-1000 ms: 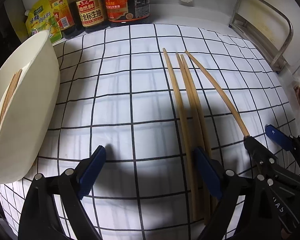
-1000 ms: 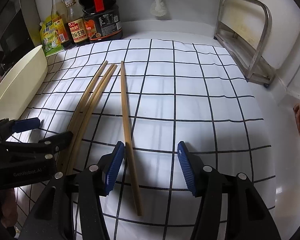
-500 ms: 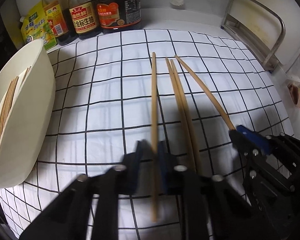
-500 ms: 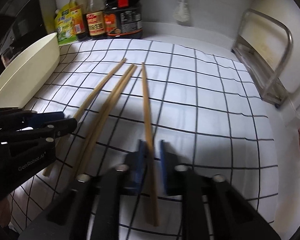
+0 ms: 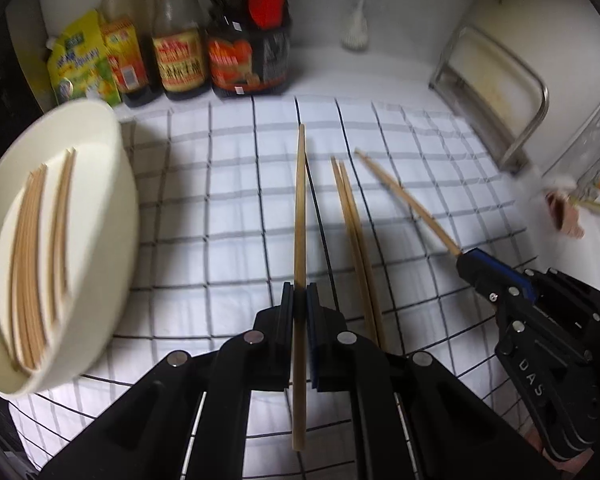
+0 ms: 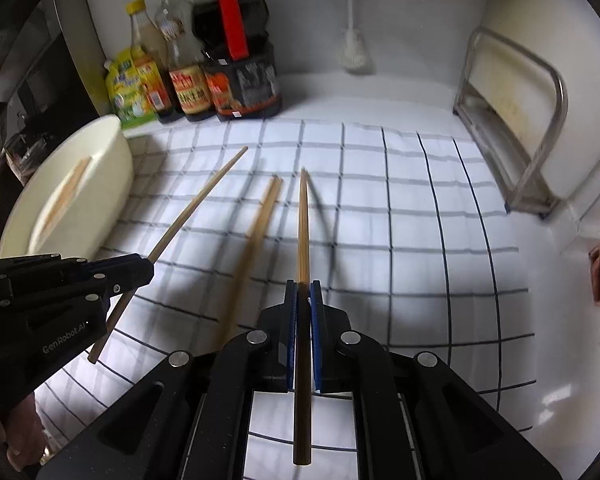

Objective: Organize utensils
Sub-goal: 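Carry the left tool's chopstick into the white bowl while the right tool carries its own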

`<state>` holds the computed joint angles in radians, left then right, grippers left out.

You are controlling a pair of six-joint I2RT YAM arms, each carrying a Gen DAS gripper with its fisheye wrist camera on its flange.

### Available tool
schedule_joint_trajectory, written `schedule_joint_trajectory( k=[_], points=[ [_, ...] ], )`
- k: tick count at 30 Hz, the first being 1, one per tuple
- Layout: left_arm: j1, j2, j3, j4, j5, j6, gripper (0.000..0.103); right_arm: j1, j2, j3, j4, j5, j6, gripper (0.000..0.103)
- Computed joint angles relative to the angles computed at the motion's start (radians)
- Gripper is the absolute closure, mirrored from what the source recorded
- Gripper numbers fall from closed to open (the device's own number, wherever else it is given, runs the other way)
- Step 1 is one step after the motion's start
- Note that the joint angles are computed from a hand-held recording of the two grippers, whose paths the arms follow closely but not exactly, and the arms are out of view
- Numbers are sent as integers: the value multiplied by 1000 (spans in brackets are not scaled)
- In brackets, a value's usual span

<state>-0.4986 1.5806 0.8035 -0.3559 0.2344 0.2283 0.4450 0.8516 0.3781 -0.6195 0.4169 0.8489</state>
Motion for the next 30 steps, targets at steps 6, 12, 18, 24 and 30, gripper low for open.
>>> schedule_joint_trajectory(
  k=[6, 12, 18, 24, 30],
  points=[
    [129, -56, 112, -115, 84, 63, 96, 77, 109, 180, -23, 70, 14, 97],
    [305, -29, 235, -189, 144, 150, 96, 113, 325, 368, 87, 90, -54, 97],
    [483, 94, 366, -209, 164, 229, 96, 127, 584, 543, 230, 37, -132, 97],
    [607, 278, 517, -232, 146, 296, 96, 136, 856, 760, 289, -36, -167, 97],
    [651, 403, 592, -241, 116, 338, 96, 144, 1059, 939, 247, -68, -147, 97]
  ],
)
